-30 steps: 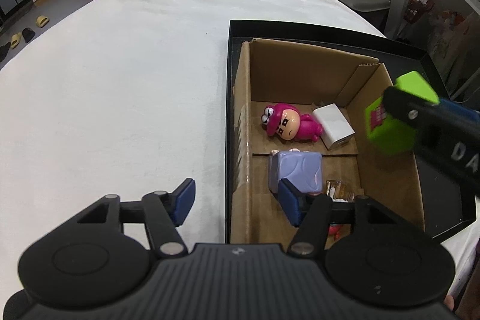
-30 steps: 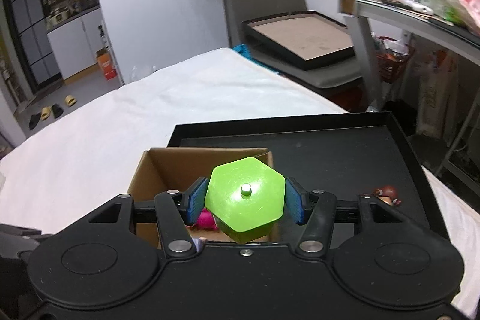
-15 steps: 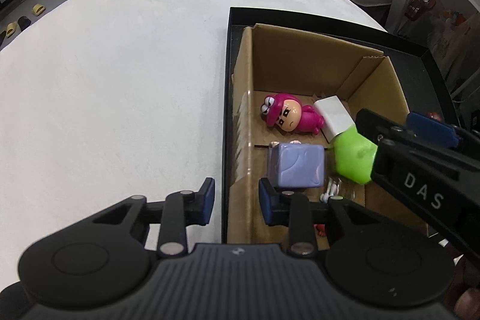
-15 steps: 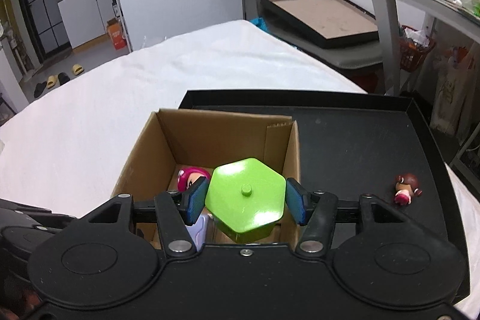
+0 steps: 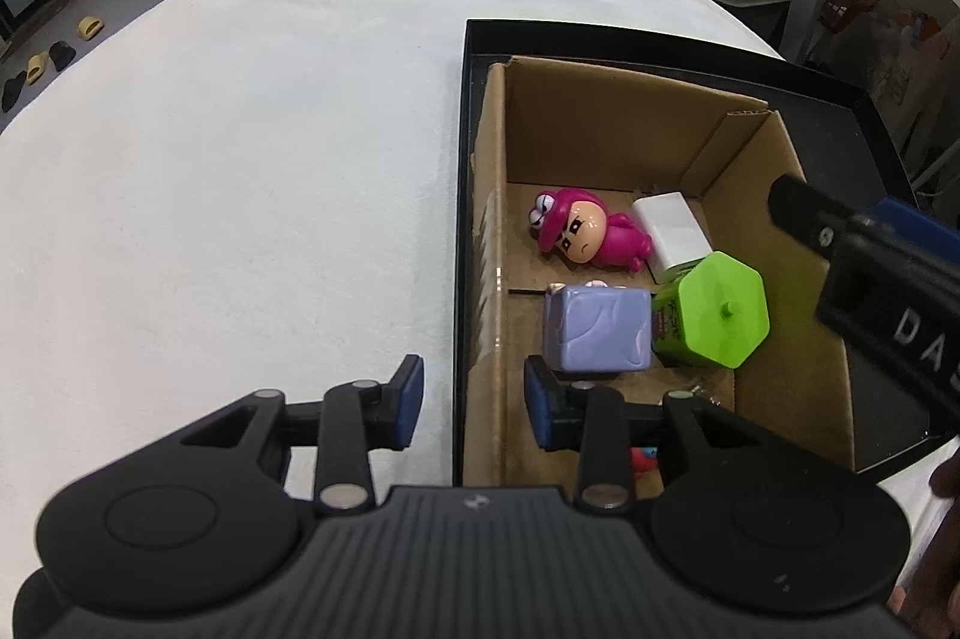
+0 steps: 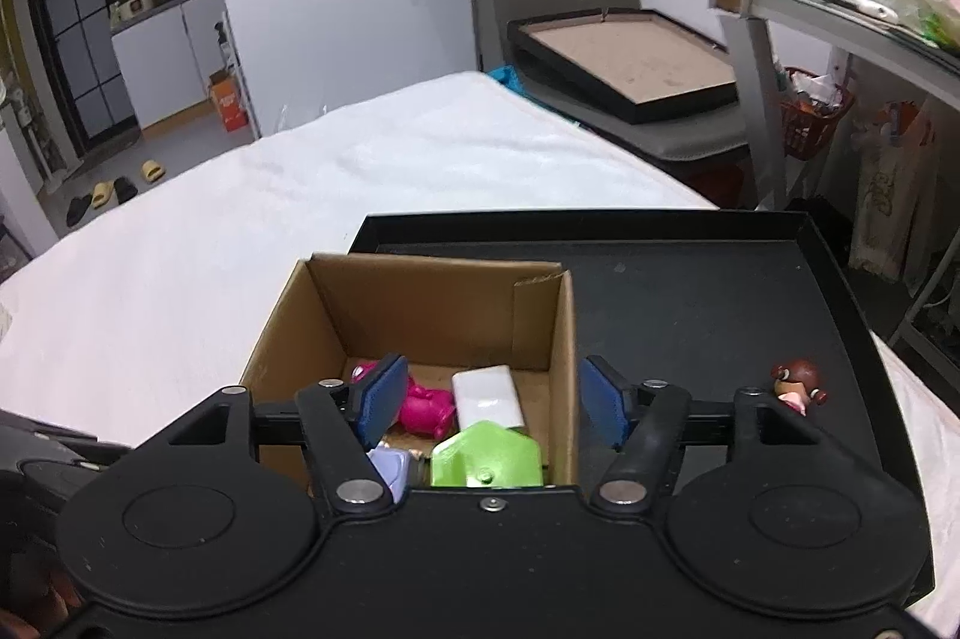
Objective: Organize rigid objects
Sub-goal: 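Carry the green hexagonal box with the right tool into the box and release, then move the right tool back over the tray toward the brown-haired figurine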
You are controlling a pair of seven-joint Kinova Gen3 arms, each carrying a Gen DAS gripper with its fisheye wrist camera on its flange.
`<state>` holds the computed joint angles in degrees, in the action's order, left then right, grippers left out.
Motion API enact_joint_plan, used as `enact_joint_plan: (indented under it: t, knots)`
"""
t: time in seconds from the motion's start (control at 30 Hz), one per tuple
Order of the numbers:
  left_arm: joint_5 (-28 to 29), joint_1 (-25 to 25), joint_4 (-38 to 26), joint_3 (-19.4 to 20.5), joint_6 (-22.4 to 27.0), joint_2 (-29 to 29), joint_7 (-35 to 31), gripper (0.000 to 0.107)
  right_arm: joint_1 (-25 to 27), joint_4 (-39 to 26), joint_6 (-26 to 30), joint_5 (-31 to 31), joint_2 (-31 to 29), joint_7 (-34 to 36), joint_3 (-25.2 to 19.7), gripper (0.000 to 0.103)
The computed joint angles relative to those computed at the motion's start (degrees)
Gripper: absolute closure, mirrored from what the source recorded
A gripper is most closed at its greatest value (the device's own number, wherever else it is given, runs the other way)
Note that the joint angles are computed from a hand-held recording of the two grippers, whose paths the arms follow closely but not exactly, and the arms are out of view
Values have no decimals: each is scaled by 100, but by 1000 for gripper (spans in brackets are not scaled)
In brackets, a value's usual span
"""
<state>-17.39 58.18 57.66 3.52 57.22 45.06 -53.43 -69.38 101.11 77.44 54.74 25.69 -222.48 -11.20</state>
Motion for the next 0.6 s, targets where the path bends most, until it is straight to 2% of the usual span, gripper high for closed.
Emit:
enact_joint_plan:
  t: [0.27, 0.6]
  knots:
    - [-89, 130, -396, -80, 396, 146, 68, 65, -31, 273, 181, -51, -125, -470, -51, 35]
    - [-432, 461, -975, -250, 897, 389, 69, 44, 101, 876, 78, -245, -324, -1272, -186, 34]
